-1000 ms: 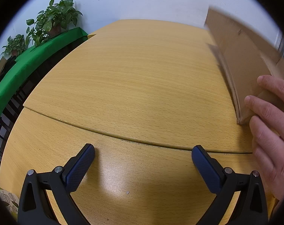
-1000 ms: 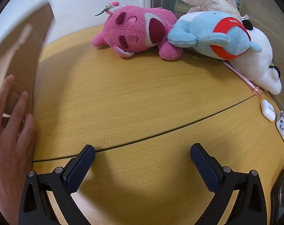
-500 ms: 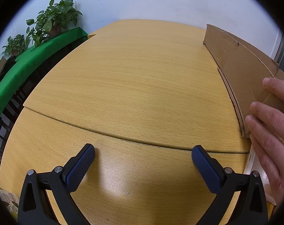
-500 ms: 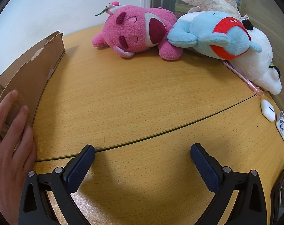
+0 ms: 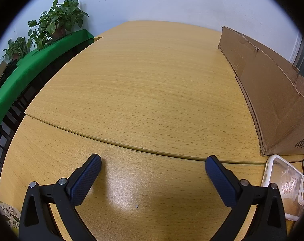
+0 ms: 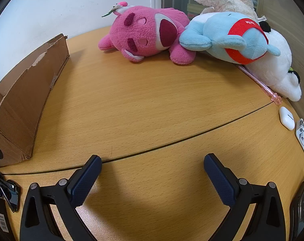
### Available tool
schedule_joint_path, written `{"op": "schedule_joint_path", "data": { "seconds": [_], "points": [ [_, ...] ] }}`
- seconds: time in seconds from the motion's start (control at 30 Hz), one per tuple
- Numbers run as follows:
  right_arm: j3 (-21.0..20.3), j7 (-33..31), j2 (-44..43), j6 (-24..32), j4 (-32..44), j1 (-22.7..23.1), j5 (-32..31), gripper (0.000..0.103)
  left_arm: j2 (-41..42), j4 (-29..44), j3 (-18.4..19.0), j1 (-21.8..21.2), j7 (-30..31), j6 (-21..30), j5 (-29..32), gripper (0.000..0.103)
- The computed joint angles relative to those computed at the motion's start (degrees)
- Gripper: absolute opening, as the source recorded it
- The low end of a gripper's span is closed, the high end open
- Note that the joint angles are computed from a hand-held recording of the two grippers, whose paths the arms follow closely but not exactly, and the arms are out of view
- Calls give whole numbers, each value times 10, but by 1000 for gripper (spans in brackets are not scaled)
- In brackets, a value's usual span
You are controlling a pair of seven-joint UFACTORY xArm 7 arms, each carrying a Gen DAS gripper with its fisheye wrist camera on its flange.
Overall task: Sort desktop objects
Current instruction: 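Move both grippers toward the pink-and-teal pig plush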
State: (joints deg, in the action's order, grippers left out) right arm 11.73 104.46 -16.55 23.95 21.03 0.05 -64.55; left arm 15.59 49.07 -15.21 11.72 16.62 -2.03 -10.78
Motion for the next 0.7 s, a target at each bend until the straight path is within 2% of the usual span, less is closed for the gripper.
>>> {"op": "schedule_joint_path", "data": {
  "seconds": [0.57, 0.63, 0.7],
  "points": [
    [1, 3, -5, 6, -4, 3, 8, 103, 0, 0, 6, -5, -7, 0, 4, 103],
    [-4, -13, -18, -8, -17, 4, 8, 103, 0, 0, 3, -3, -7, 0, 3, 103],
    [-8, -49, -33, -15, -29, 10, 41, 103, 2, 3, 7, -7, -9, 1, 5, 103]
  ]
}}
